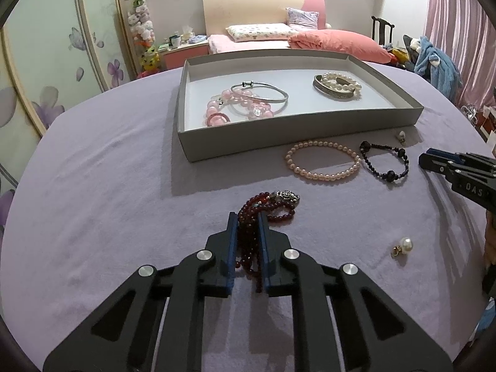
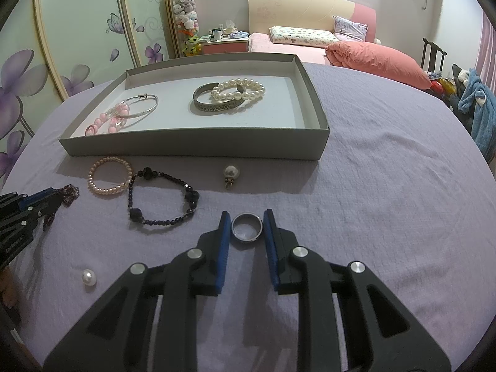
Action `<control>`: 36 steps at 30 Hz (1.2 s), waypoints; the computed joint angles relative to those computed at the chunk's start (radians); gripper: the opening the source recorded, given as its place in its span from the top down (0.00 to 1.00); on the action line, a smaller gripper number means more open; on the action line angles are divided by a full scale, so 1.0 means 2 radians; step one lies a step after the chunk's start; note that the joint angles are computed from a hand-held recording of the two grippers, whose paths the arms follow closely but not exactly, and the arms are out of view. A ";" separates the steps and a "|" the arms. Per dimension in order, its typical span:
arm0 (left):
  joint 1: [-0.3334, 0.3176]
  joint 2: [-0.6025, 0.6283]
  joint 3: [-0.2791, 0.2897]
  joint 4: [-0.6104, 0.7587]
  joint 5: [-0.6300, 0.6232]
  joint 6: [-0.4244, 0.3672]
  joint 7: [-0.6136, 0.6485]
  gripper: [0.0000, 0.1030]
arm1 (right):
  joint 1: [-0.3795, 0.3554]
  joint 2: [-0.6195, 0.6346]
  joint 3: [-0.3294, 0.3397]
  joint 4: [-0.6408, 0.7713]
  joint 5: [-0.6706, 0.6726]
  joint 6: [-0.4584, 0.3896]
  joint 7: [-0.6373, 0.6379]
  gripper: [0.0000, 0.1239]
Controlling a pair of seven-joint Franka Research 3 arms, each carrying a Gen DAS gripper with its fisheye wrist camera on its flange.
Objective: Organize jewelry
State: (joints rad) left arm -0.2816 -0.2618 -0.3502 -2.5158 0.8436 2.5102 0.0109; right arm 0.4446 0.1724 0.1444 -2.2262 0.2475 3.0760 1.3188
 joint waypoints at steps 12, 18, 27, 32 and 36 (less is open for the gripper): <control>0.002 -0.025 -0.005 -0.022 -0.005 0.017 -0.041 0.90 | -0.031 -0.012 0.050 -0.011 0.115 0.001 -0.082 0.83; 0.011 -0.042 -0.014 -0.034 0.013 0.036 -0.077 0.91 | -0.035 -0.023 0.067 -0.014 0.195 0.007 -0.146 0.83; 0.025 -0.071 -0.033 -0.042 0.055 0.044 -0.136 0.91 | -0.023 -0.041 0.071 -0.009 0.354 0.008 -0.285 0.83; 0.024 -0.076 -0.044 -0.036 0.073 0.027 -0.159 0.91 | -0.007 -0.055 0.064 -0.002 0.458 0.012 -0.382 0.83; 0.019 -0.075 -0.051 -0.026 0.090 0.007 -0.173 0.91 | 0.011 -0.065 0.056 0.009 0.558 0.015 -0.475 0.83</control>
State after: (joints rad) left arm -0.2433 -0.4111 -0.4524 -2.5672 1.0238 2.5232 -0.3354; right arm 0.4668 0.0421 0.2558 -2.2086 1.3633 3.1065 0.3688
